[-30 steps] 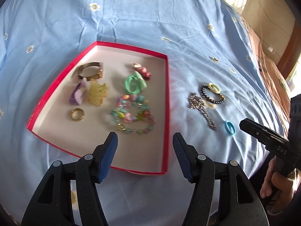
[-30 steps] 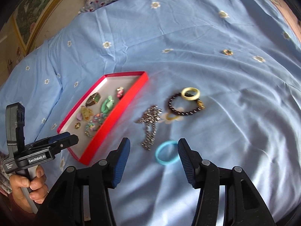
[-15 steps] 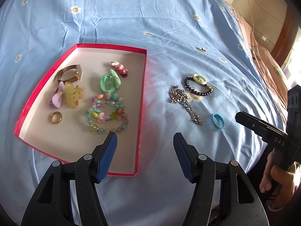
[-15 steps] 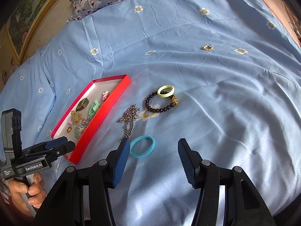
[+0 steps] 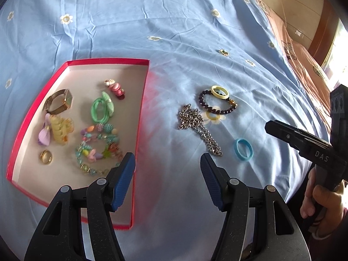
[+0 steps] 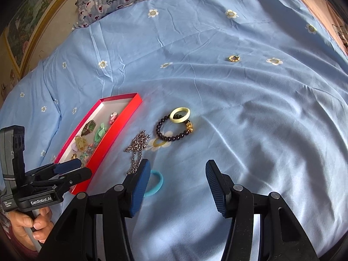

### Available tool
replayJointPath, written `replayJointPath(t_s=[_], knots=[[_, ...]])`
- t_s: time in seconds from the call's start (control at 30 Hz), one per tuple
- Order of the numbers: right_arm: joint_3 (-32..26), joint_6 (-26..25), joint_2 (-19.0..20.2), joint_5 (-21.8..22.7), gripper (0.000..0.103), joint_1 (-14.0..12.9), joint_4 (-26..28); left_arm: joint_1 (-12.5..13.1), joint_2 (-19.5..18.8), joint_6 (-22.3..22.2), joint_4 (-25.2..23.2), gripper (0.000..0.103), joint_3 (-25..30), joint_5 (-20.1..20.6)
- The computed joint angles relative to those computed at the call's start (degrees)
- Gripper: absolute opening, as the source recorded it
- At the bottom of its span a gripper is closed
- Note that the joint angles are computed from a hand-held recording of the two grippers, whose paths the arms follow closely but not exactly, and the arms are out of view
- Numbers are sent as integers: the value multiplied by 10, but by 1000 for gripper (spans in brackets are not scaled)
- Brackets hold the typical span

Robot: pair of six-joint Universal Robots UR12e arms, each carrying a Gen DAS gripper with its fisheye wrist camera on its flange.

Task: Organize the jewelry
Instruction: 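Move both open tools back toward the black bead bracelet and cream bangle, then grasp the black bead bracelet with the left tool while the right grasps the cream bangle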

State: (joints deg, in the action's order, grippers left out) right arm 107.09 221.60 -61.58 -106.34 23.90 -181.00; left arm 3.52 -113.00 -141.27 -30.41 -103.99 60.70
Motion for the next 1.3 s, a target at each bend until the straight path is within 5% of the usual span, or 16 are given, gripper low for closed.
replayJointPath(t_s=[0.67, 0.93, 1.0, 1.1, 1.3], knots=[[-57, -55, 30, 44, 53, -43, 40, -40, -41, 11, -46, 61, 62, 19], [-86, -53, 52, 92, 30, -65, 71, -59, -62, 14, -57, 61, 92, 19], [-91, -56, 57, 100, 6, -68, 81, -66, -70, 15, -60, 61, 102, 25], [-85, -54, 54, 93, 3, -67, 71, -76, -82, 22, -65, 60, 117, 36], [-48, -26, 31, 67, 3, -66, 24, -94, -101, 40, -60, 42, 134, 54]])
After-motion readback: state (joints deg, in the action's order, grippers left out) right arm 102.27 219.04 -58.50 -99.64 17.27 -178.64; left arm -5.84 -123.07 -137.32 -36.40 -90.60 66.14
